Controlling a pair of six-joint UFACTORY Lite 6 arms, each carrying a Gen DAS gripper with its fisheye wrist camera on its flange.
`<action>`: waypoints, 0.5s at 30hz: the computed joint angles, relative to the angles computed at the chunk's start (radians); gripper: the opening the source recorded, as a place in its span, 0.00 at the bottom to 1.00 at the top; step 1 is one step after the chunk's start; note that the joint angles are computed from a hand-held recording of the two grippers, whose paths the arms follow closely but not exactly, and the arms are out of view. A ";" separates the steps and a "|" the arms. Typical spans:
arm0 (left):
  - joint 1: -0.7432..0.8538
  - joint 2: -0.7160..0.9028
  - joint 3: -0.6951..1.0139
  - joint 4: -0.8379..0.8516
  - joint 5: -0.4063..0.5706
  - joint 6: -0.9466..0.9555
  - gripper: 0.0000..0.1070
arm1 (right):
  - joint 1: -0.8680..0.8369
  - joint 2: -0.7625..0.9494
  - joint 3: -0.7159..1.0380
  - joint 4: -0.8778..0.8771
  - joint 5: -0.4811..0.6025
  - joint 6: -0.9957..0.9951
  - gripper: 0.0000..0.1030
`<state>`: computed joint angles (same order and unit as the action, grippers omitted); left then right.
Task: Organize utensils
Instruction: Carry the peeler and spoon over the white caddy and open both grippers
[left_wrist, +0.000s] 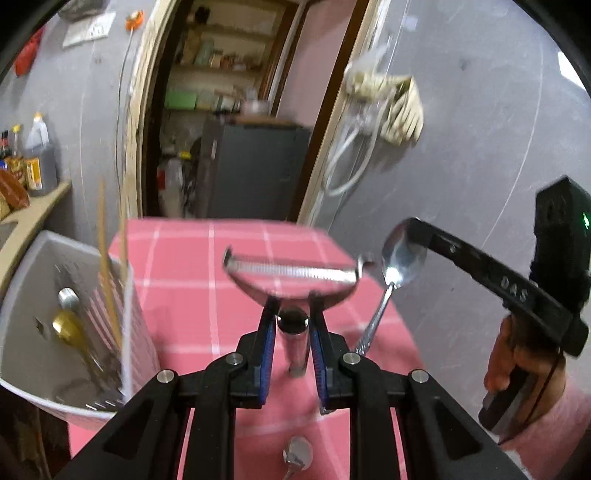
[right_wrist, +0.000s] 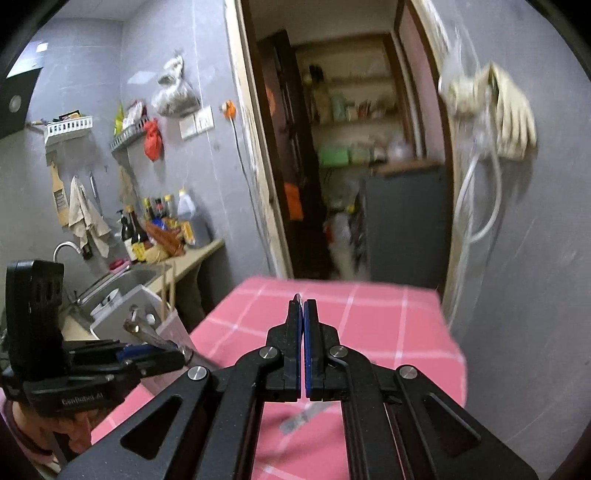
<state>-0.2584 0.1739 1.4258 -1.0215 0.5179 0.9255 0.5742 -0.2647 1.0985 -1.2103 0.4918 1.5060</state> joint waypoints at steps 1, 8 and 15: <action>0.017 -0.013 0.004 -0.021 0.019 0.018 0.16 | 0.048 0.013 0.047 -0.028 0.064 0.016 0.01; 0.197 -0.050 0.176 -0.015 0.219 0.009 0.16 | 0.209 0.209 0.432 -0.053 0.240 -0.060 0.02; 0.376 -0.012 0.353 0.033 0.358 0.002 0.16 | 0.298 0.549 0.860 -0.054 0.265 -0.152 0.01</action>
<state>0.1174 0.1621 1.7792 -0.9885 0.8755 0.9279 0.8724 0.2841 1.9583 -1.2643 0.7566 1.3535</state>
